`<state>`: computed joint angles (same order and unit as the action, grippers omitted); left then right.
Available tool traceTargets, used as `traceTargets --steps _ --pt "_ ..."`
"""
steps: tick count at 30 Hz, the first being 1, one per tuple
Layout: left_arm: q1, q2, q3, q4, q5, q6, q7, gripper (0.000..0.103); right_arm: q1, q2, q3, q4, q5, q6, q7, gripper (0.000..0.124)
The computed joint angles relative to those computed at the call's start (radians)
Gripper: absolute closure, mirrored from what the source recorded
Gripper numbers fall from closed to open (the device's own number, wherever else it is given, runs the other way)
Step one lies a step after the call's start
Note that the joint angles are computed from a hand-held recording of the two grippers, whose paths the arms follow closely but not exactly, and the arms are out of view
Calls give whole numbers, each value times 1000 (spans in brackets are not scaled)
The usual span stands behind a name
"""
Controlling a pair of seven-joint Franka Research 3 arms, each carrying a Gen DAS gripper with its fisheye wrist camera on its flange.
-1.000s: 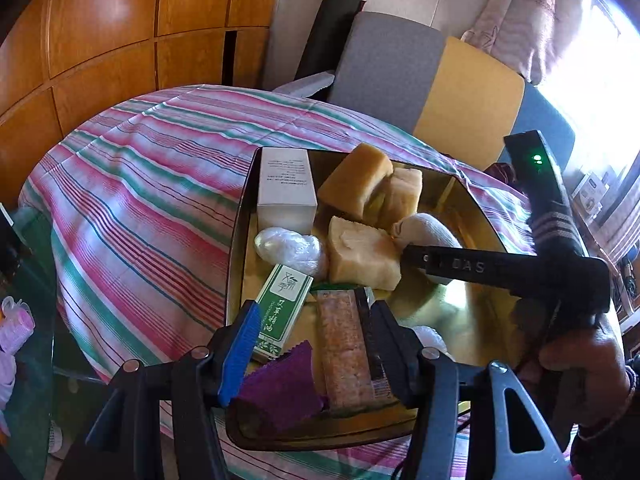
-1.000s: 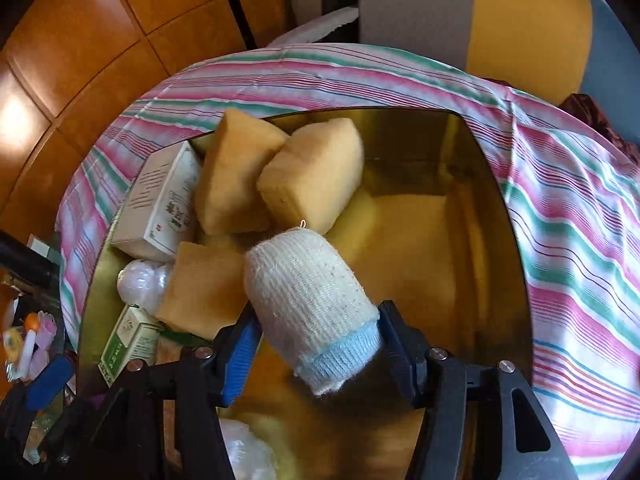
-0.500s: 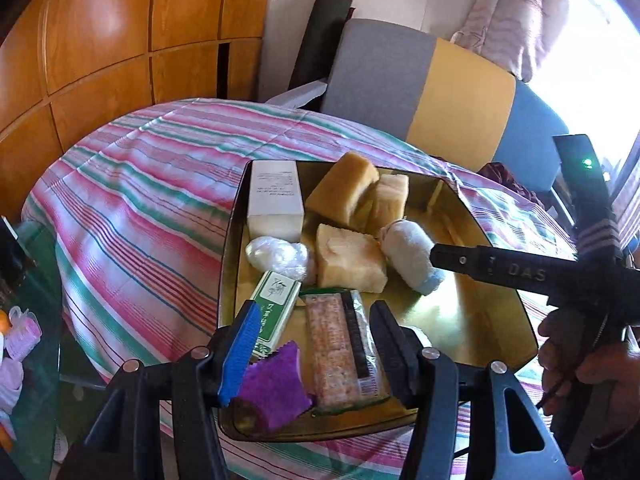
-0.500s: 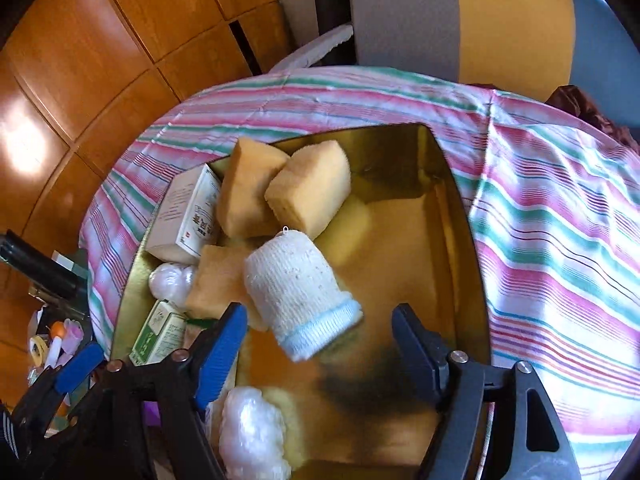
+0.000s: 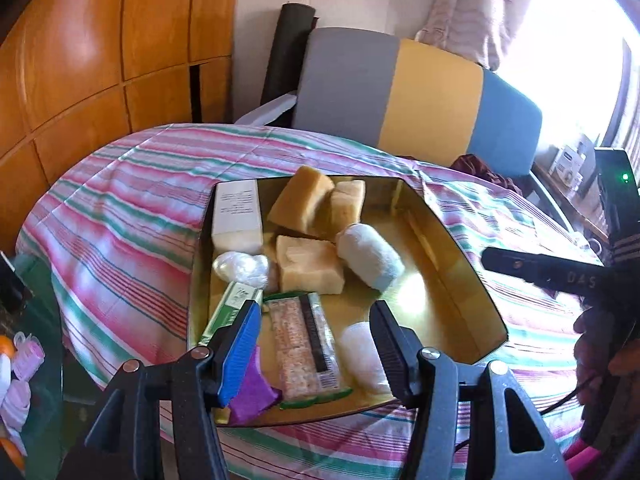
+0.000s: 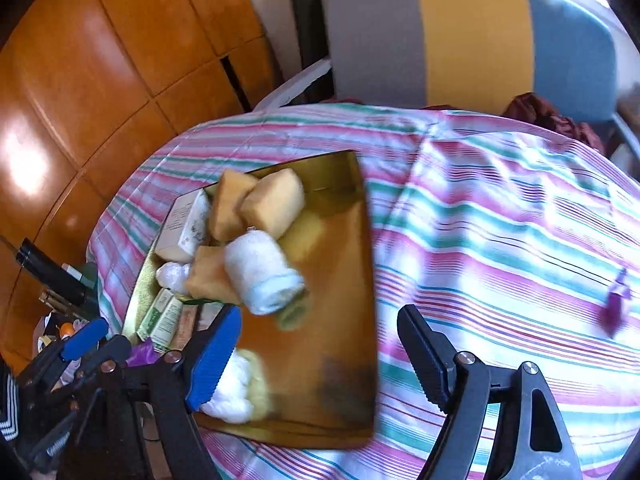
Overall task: Organize objects
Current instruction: 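Move the left gripper to the purple snack packet and grasp it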
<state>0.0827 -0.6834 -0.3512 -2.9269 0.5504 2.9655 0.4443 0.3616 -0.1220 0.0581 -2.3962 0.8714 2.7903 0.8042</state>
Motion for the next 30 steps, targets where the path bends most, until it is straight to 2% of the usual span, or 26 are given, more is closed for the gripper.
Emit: traceTargets --steps 9,18,20,25,27,29,30 --pt "-13 97 -38 95 40 20 22 46 -130 -23 -84 -19 -97 11 75 41" --pt "-64 315 -54 281 98 55 78 46 -323 19 -147 6 -289 73 319 41" --pt "-102 386 -42 342 102 47 107 46 -360 36 -160 18 -323 89 382 41" --pt "-208 553 2 491 95 18 169 46 -416 97 -190 52 -267 121 412 41" --pt "-276 629 37 553 -12 12 283 46 -436 119 -194 55 -233 136 422 41" --pt "-337 697 57 608 -240 7 465 46 -457 137 -197 62 -194 128 442 41" --pt "-349 727 56 637 -305 -2 514 46 -468 141 -199 68 -169 118 448 41"
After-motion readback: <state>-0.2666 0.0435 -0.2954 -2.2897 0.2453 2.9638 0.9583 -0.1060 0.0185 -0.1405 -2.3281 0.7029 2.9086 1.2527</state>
